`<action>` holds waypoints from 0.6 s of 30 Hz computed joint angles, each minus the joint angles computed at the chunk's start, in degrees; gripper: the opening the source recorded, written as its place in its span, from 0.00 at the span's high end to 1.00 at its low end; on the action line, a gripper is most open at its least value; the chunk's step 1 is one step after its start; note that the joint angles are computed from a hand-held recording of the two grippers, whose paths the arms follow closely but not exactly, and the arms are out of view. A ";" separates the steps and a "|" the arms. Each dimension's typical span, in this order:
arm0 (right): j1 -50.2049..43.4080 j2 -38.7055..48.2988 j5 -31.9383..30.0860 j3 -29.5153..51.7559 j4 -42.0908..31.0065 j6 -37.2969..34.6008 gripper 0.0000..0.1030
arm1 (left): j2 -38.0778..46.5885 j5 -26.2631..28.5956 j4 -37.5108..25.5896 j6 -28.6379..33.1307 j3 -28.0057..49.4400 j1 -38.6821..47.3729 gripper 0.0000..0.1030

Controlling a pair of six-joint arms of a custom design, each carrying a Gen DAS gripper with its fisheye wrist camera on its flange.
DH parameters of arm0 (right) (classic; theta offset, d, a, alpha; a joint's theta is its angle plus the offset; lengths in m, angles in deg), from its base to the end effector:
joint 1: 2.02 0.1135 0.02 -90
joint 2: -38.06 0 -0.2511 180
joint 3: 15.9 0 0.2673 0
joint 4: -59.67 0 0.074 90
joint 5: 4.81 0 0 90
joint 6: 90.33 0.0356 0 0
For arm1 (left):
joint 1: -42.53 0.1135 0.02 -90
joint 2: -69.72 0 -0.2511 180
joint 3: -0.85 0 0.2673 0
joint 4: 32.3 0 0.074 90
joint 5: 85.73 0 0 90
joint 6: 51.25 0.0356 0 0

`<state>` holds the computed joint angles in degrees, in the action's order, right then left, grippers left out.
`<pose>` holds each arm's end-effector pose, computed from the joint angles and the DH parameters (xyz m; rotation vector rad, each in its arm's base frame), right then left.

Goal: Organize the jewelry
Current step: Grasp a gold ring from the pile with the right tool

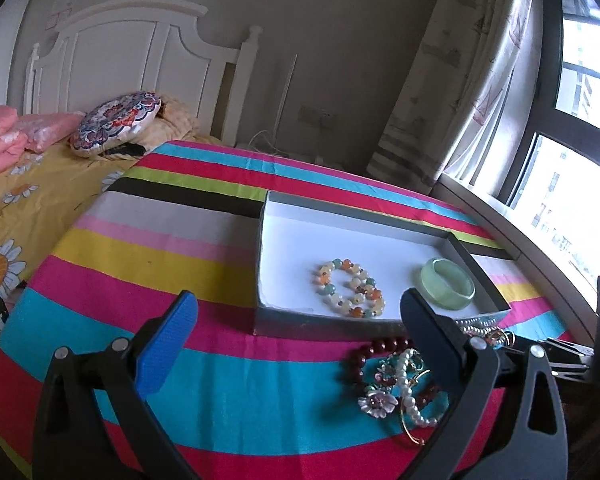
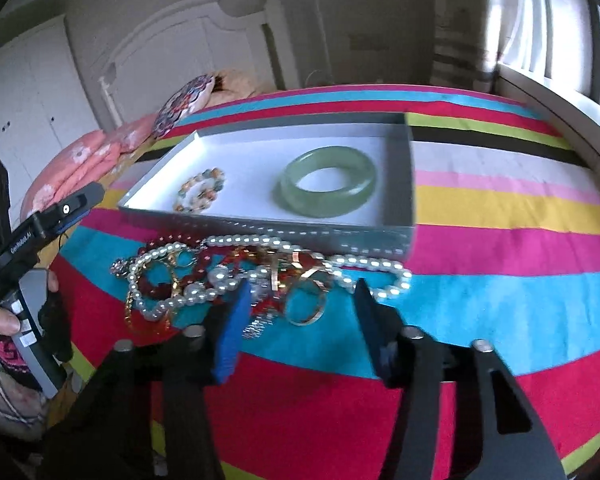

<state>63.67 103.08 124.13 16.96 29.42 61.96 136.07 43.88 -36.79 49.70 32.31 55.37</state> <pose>0.0975 0.1615 0.1087 0.1329 2.3326 0.1528 0.2165 0.0261 0.1263 0.3224 2.1023 -0.5345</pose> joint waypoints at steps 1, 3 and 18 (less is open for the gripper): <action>-0.55 1.12 -0.33 0.34 0.84 -0.71 0.58 | -0.06 0.30 0.14 0.23 -0.14 0.06 0.02; -1.57 2.77 -0.66 0.72 2.23 -1.53 0.62 | -0.45 0.78 0.57 0.44 -0.58 0.11 0.02; 8.15 -4.02 11.56 -1.67 -8.36 7.75 0.87 | -36.04 -1.47 -23.41 13.31 -10.49 -7.52 0.03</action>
<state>71.82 99.06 135.69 15.29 21.06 69.71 100.03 42.41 -60.20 63.02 21.82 47.85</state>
